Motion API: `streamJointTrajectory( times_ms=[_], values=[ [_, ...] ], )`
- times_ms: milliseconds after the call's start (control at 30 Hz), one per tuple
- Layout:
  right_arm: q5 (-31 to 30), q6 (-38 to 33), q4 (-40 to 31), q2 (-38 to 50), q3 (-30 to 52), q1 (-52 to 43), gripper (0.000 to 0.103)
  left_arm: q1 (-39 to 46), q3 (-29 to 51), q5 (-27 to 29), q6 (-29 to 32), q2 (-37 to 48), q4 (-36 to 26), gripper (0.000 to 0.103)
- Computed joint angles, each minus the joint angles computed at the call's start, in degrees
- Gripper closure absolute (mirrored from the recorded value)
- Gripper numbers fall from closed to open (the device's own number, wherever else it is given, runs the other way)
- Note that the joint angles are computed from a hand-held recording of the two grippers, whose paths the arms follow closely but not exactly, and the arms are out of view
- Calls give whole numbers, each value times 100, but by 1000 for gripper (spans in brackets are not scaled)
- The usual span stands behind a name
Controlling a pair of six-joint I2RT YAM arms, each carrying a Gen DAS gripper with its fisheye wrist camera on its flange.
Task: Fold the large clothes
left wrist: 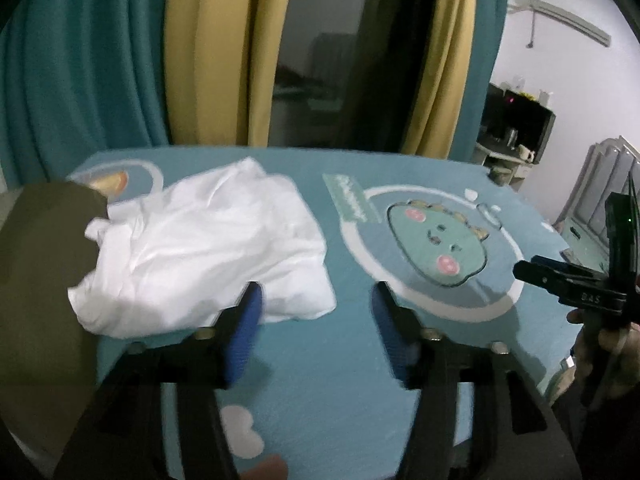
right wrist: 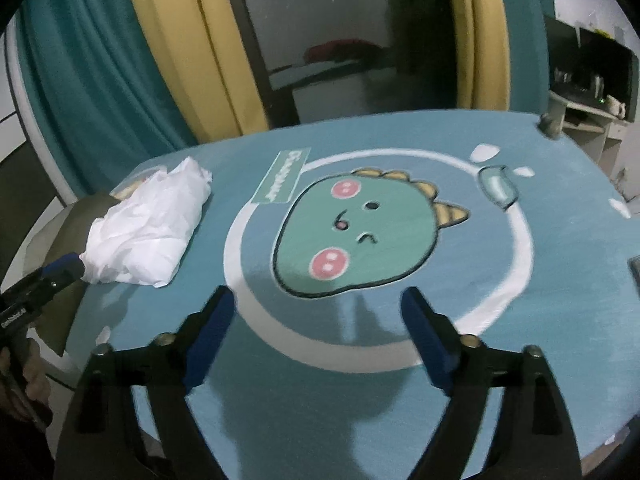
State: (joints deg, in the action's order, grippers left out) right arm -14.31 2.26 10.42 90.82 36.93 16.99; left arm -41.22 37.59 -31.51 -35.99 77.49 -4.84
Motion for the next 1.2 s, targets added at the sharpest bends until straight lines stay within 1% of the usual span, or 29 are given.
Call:
streamJointTrajectory(
  times_ms=[33, 200, 333, 367, 400, 500, 667, 733, 800, 900, 1000, 1200],
  values=[
    [-3, -34, -15, -156, -72, -51, 9, -38, 15, -58, 35, -27, 23, 38],
    [185, -177, -172, -812, -275, -143, 7, -353, 254, -491, 167, -105, -2, 36],
    [267, -285, -319, -1336, -389, -239, 7, -554, 375, -927, 340, -193, 57, 30],
    [283, -307, -346, -1453, -409, -259, 7, -615, 482, -1041, 353, -175, -68, 26],
    [313, -324, -379, -1592, -431, -275, 7, -676, 576, -1179, 398, -146, -151, 25],
    [330, -394, -495, -2040, -492, -359, 6, -897, 669, -1541, 489, -206, -127, 25],
    [424, -475, -661, -2691, -527, -402, 6, -1132, 636, -1948, 709, -452, 61, 25],
    [423, -498, -710, -2943, -546, -423, 6, -1211, 438, -1938, 966, -657, 468, 25],
    [430, -511, -780, -3172, -551, -396, 5, -1273, 371, -2013, 1037, -743, 605, 25],
    [486, -548, -837, -3461, -586, -270, 5, -1321, 321, -2160, 1047, -793, 618, 25],
    [603, -581, -720, -3619, -652, -36, 3, -1331, 317, -2335, 894, -811, 426, 25],
    [708, -540, -446, -3505, -710, 236, 3, -1209, 56, -2350, 853, -1054, 464, 25]
  ],
)
